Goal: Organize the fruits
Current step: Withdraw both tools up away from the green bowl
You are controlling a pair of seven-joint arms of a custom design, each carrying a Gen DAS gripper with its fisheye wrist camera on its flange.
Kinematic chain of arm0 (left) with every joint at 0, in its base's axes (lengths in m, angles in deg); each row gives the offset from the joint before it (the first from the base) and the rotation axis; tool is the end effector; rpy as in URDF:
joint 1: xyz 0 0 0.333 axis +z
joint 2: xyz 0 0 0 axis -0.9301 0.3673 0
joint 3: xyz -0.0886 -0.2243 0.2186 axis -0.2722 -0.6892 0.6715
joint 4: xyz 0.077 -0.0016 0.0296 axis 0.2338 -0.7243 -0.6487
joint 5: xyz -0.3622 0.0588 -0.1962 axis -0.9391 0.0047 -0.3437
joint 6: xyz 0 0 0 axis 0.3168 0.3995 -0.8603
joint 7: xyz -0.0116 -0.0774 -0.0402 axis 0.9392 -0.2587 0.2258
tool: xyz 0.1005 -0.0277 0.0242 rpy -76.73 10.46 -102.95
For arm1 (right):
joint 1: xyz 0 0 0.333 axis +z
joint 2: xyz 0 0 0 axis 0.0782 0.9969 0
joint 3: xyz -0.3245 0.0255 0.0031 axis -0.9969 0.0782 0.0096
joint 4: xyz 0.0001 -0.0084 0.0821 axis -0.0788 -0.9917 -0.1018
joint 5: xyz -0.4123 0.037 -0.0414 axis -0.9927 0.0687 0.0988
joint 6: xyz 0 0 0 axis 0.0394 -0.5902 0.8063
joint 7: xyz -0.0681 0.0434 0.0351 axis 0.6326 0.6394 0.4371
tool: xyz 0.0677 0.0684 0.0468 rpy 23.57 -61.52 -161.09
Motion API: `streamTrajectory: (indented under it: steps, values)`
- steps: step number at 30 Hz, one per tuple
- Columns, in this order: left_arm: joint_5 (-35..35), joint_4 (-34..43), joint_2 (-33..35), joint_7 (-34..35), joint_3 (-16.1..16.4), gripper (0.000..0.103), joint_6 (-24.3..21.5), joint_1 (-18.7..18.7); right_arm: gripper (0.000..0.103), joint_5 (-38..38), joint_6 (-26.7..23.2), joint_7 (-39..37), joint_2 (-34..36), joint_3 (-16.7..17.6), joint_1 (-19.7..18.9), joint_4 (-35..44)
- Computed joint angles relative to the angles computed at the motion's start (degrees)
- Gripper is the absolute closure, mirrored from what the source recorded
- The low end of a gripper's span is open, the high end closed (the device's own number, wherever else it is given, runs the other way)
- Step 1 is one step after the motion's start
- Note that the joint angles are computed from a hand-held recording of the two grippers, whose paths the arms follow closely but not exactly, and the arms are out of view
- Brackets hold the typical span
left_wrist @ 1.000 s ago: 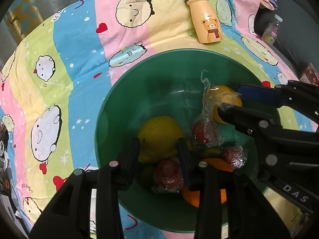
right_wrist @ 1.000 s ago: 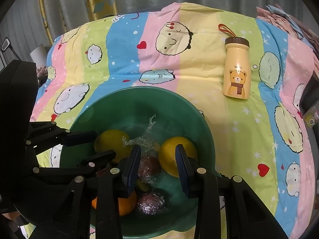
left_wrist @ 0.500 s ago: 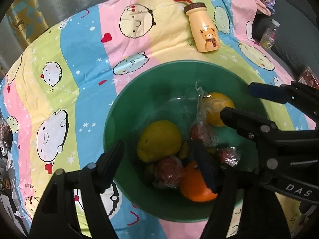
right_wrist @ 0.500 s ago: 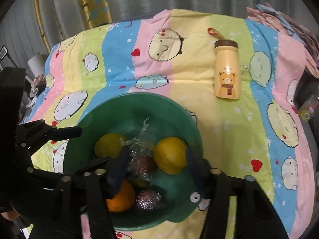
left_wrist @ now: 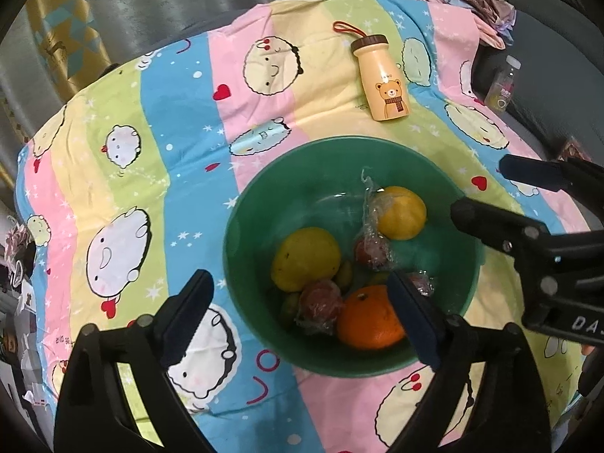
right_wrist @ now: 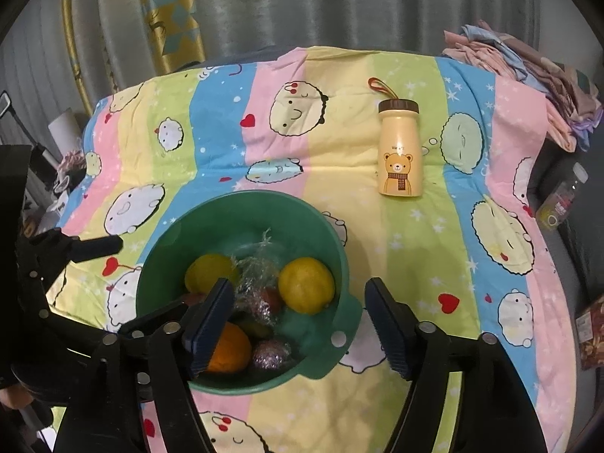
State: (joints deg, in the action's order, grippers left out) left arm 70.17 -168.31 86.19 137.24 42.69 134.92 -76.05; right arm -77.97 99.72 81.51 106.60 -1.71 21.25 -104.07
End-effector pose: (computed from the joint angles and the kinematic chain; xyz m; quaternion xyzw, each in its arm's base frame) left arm 0.7422 -0.2895 0.3962 -0.3342 0.8901 -0.2641 0.1618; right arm 0.6692 0.1273 0.3967 -0.5626 0.7764 -0.1927 0.2086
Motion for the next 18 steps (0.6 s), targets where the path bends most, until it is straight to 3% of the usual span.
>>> streamTrajectory:
  steps: [2, 7, 11, 18]
  values:
    - [-0.7, -1.1, -0.9, -0.2, -0.3, 0.001, 0.6, 0.7, 0.021, -0.5, 0.1, 0.3, -0.5, -0.1, 0.3, -0.3]
    - [-2.2, -2.8, -2.9, 0.0, -0.8, 0.000, -0.3, 2.2, 0.006, -1.3, -1.9, -0.1, -1.6, 0.5, 0.6, -0.1]
    - [-2.3, -4.4, -4.8, -2.3, 0.4, 0.000, 0.2, 1.9, 0.003, -4.8, -4.6, 3.7, -2.9, 0.0, 1.2, 0.1]
    - [-5.6, -6.1, -7.6, -2.5, -0.3, 0.000, -4.1, 3.4, 0.003, -7.7, -6.7, 6.1, -5.6, 1.8, -0.2, -0.4]
